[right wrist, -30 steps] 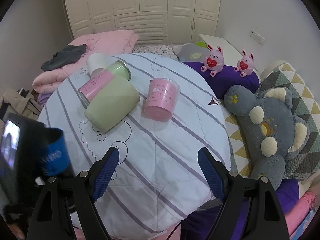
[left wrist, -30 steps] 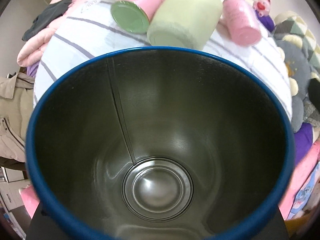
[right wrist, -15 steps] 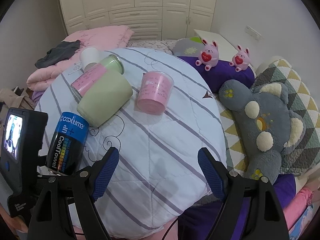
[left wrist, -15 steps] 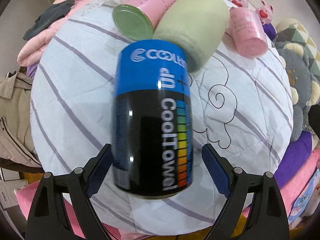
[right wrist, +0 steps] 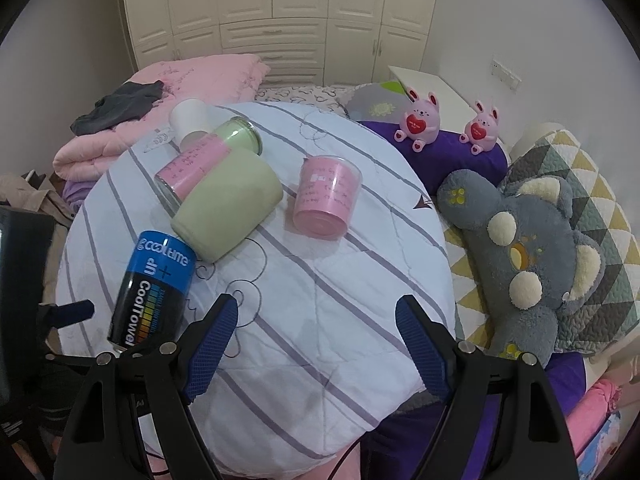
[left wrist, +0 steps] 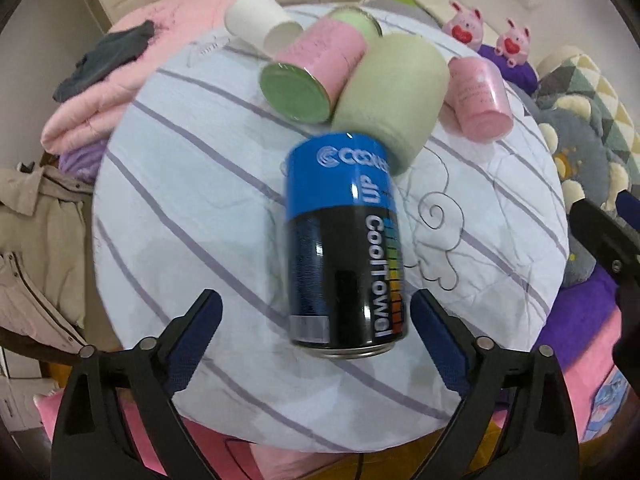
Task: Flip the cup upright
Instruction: 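Turn the can back and carry it with the left gripper toward the right gripper, then grasp the can with the right gripper while the left gripper releases it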
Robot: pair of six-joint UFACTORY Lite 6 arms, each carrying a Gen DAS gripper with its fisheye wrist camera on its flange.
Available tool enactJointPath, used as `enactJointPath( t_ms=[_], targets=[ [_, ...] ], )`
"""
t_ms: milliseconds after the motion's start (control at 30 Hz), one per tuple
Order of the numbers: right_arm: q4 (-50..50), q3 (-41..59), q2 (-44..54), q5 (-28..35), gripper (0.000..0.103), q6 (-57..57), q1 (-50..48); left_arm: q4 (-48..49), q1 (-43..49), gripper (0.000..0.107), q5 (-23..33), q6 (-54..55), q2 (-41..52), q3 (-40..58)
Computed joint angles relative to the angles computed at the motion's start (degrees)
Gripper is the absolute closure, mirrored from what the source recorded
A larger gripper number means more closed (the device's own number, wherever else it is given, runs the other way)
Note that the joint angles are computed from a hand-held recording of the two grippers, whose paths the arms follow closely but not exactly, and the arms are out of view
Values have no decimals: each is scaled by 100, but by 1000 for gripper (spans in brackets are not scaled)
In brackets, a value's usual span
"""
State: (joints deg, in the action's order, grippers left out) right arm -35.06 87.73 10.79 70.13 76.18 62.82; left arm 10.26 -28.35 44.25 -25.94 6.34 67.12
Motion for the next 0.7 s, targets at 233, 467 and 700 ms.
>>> enactJointPath(
  t_ms=[233,467,700],
  targets=[
    [111,721,600,131,21,-128,82,-11,252,10,353,269,-918,-309],
    [400,1653,1403,77,21,-464,34,-267,1092,10,383,1062,-1356,-478],
    [972,2922,2436,-76,21,-1077,-173,-473,1969,10,224,1861,-1202,-442]
  ],
)
